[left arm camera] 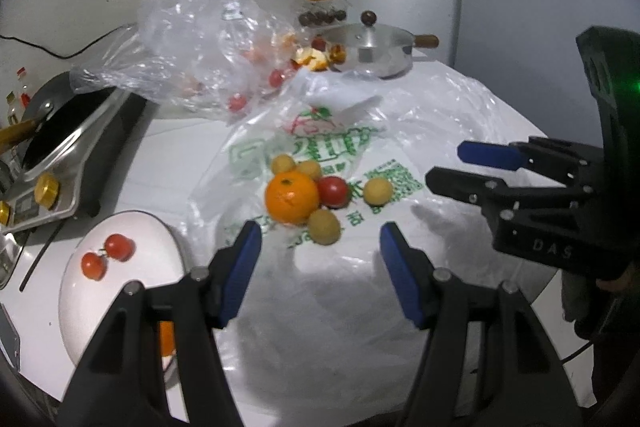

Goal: Organize fruits
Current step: 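Close the left gripper on a small yellow fruit while the right gripper grasps another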

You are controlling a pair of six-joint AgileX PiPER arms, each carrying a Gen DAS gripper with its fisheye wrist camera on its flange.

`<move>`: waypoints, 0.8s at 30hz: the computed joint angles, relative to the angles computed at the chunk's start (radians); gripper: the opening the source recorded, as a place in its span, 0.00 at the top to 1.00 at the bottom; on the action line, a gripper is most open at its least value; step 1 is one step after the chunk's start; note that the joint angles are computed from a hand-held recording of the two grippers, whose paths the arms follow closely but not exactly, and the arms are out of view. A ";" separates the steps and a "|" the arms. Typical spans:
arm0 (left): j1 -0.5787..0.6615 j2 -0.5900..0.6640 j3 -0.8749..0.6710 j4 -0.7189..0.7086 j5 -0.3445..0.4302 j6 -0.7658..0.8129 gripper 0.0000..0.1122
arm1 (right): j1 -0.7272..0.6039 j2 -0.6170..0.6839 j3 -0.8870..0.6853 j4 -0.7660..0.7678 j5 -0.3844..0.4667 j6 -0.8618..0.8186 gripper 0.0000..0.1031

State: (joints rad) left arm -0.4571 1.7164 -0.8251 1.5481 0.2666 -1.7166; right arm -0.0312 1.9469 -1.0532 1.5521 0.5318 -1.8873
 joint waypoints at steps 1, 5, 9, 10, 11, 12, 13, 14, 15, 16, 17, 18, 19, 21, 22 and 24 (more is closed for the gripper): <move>-0.004 0.013 -0.010 -0.010 0.001 0.011 0.44 | -0.004 0.006 -0.006 -0.002 0.004 0.000 0.51; -0.013 0.060 -0.051 -0.076 -0.014 0.077 0.44 | -0.021 0.023 -0.020 -0.012 0.020 0.004 0.51; -0.015 0.104 -0.090 -0.129 -0.027 0.135 0.44 | -0.032 0.041 -0.043 -0.027 0.042 0.023 0.51; -0.014 0.118 -0.101 -0.145 -0.028 0.155 0.44 | -0.033 0.043 -0.046 -0.028 0.044 0.024 0.51; -0.012 0.130 -0.110 -0.166 -0.029 0.178 0.44 | -0.033 0.048 -0.051 -0.031 0.044 0.026 0.51; -0.008 0.142 -0.119 -0.187 -0.032 0.198 0.44 | -0.032 0.052 -0.056 -0.033 0.042 0.025 0.51; -0.003 0.150 -0.126 -0.197 -0.039 0.210 0.44 | -0.030 0.056 -0.060 -0.034 0.040 0.026 0.51; 0.001 0.160 -0.133 -0.210 -0.043 0.225 0.44 | -0.030 0.061 -0.065 -0.038 0.040 0.031 0.51; 0.004 0.173 -0.145 -0.238 -0.042 0.255 0.44 | -0.030 0.067 -0.072 -0.046 0.044 0.041 0.51; 0.010 0.186 -0.154 -0.262 -0.044 0.279 0.44 | -0.027 0.072 -0.078 -0.052 0.045 0.048 0.51; 0.018 0.195 -0.159 -0.275 -0.050 0.293 0.44 | -0.026 0.075 -0.080 -0.053 0.046 0.050 0.51; 0.025 0.204 -0.165 -0.292 -0.052 0.311 0.44 | -0.025 0.080 -0.084 -0.055 0.046 0.052 0.51; 0.029 0.212 -0.171 -0.306 -0.052 0.324 0.45 | -0.023 0.085 -0.090 -0.058 0.046 0.057 0.51; 0.043 0.221 -0.174 -0.303 -0.064 0.325 0.45 | -0.018 0.094 -0.102 -0.070 0.043 0.072 0.51; 0.049 0.225 -0.175 -0.299 -0.071 0.321 0.45 | -0.015 0.099 -0.107 -0.076 0.041 0.078 0.51; 0.064 0.232 -0.177 -0.284 -0.090 0.306 0.47 | -0.008 0.104 -0.117 -0.090 0.037 0.091 0.51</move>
State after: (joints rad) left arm -0.3935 1.9480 -1.0023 1.2642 0.1762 -1.4108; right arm -0.0389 2.0512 -1.1699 1.4626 0.5692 -1.7959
